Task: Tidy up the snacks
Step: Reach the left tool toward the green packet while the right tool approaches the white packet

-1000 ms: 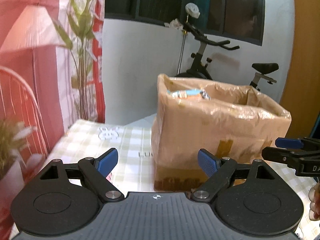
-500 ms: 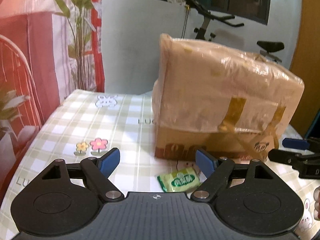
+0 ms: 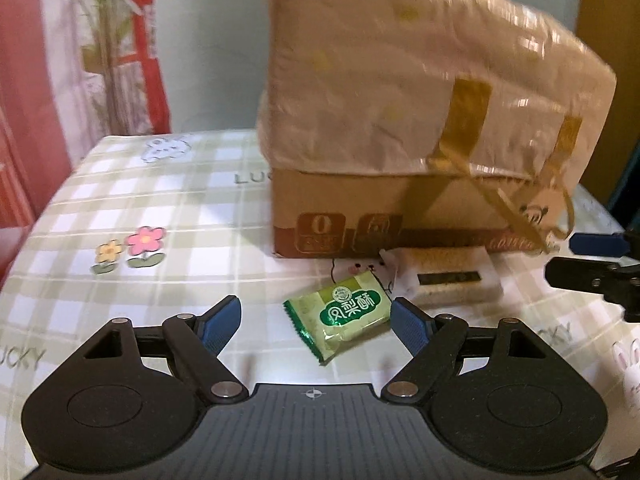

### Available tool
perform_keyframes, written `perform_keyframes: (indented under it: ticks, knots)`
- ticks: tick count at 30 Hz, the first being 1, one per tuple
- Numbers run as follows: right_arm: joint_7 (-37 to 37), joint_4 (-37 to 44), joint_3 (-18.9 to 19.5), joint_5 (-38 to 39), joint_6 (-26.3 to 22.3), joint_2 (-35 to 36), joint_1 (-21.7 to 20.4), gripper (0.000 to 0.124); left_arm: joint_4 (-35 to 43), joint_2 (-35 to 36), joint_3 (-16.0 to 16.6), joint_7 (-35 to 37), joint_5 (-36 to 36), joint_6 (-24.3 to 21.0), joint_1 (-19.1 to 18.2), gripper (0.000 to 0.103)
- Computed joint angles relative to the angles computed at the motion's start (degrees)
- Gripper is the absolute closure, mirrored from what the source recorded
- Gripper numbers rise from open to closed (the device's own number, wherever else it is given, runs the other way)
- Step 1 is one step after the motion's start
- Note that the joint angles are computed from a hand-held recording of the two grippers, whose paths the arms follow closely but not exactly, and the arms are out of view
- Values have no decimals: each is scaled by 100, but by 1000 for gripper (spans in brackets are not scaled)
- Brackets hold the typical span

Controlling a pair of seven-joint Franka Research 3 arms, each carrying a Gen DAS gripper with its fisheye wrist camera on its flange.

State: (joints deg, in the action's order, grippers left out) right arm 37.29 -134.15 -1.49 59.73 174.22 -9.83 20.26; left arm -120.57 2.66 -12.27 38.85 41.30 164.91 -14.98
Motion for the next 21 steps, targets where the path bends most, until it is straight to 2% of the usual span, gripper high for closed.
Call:
perform_keyframes:
  ticks: [2,4,7,9,12,18,21]
  knots:
    - [181,-3,36,-175,-56,26,-66,43,105,184,-22,446,-325,117,45,21]
    - [279,-20,47,-276,-97,35,-98,43,143,326,-112,1259,-1046,321,143,21]
    - [534,-46,74,-498,-149,60,-177,43,276,506,-209,2098,-1690,452,213,20]
    - [757,-76,96,-689,-203,79,-242,43,418,651,-214,2396,-1906,466,186,20]
    - [1123,-119,127,-994,-278,105,-331,43,551,827,-420,3053,-2596,509,325,20]
    - [1253,-103,95,-1151,-311,124,-329,43,486,865,-641,3828,-3414,577,457,21]
    - [1343,-107,95,-1226,-332,132,-350,43,313,728,-524,3897,-3401,576,340,20]
